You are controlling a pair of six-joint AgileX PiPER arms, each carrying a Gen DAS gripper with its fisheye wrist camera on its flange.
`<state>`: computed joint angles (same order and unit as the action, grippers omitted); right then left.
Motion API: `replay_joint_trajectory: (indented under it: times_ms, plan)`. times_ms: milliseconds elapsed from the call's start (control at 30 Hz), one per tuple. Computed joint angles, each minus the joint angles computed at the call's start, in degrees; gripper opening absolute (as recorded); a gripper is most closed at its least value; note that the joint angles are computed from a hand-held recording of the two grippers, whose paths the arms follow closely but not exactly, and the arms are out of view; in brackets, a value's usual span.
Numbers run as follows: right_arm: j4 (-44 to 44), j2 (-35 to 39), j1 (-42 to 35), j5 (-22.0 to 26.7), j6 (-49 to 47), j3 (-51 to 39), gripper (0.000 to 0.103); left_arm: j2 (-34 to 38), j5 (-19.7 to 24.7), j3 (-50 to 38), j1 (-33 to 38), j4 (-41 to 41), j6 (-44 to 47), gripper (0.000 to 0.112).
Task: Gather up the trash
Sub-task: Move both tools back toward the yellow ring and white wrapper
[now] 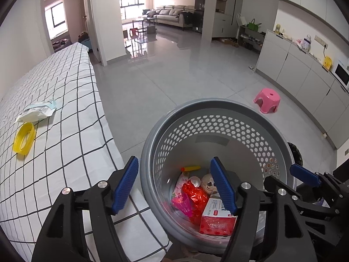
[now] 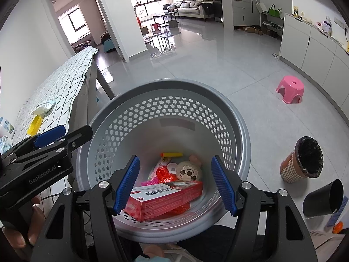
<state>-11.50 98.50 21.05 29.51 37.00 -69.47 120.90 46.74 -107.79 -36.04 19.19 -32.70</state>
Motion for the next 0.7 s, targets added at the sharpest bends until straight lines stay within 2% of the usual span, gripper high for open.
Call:
replay_joint_trajectory:
  times_ms: [400, 500, 700]
  plan:
    - [1.9, 1.0, 2.1, -1.1, -2.3, -2.9, 0.069, -7.5, -3.1, 9.6, 2.7, 4.0, -5.9, 0.082]
    - [3.5, 2.8, 3.1, -0.9, -4.6, -5.7, 0.069, -9.7, -3.2, 12.6, 3.8, 6.3, -8.3, 0.082]
    - [7.2, 7.8, 5.5, 0.7, -10.4, -14.0, 0.072, -13.9, -3.5, 18.1, 7.9, 10.2, -13.3, 0.090]
